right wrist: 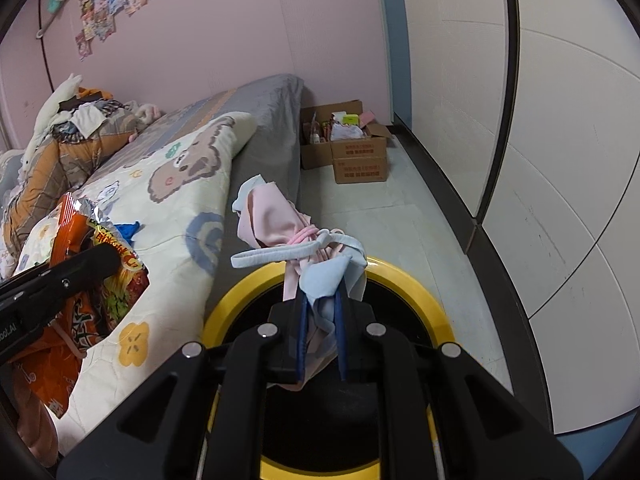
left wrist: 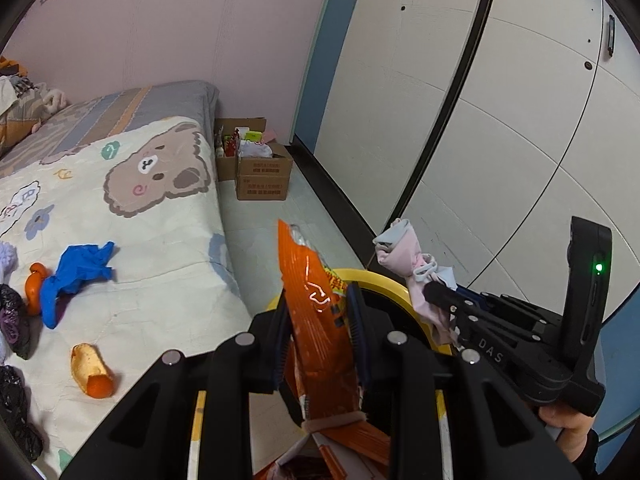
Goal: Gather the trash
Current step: 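Carry both items to the yellow bin and open both tools over it, then grasp the white plastic bag with the left tool while the right tool grasps the orange peel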
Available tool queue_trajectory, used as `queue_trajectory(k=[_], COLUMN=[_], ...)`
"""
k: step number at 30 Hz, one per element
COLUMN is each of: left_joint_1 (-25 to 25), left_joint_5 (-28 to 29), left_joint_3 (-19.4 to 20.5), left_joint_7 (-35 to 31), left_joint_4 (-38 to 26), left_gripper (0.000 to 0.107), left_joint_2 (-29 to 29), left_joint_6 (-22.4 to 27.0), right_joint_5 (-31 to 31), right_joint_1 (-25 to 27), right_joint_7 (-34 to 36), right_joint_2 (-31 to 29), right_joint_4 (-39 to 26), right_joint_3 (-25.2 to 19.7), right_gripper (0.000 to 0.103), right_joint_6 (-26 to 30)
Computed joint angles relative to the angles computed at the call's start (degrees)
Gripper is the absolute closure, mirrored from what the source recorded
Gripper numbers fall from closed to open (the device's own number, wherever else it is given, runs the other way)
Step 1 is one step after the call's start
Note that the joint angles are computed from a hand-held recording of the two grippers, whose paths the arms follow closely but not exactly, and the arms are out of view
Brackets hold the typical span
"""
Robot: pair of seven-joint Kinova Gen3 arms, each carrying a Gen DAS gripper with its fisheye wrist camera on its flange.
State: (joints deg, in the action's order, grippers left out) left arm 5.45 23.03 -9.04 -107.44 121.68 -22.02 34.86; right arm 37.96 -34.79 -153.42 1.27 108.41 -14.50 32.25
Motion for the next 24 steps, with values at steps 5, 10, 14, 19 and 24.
queue_trajectory(k=[5,10,14,19,24], left_joint_1=[1.0,1.2,1.3,-0.9,-3.7], left_joint_5=[0.5,0.9,1.0,-0.8,-5.2], left_joint_3=[0.3,0.2,-0.9,-2.2,-3.1], left_joint_7=[-1.2,-1.1,-1.5,-0.5,1.0], left_joint_4=[-0.1,0.1,0.8,2.4,4.0], left_gripper=[0.073,0.052,0.038,0.029,0.023], left_joint_2=[0.9,0.9,-0.9,-4.2,-7.5], left_joint_6=[-1.4,-2.0,-2.0,-2.1,-2.2], right_joint_5=[-0.1,-0.9,0.3,2.5,6.8], right_joint_1=[0.6,1.2,1.2,1.5,0.5], right_joint_7=[0.1,0.0,-1.7,-4.8,-9.4], right_joint_2=[0.1,-0.3,-0.6,-1.3,-1.6], right_joint_4=[0.3,0.7,0.9,1.7,2.5], right_joint_3=[0.5,0.7,0.4,-0.3,-1.7], right_gripper=[0.091,0.091,0.08,0.059,0.059], right_joint_6=[-0.5,-0.9,0.7,1.3,2.0])
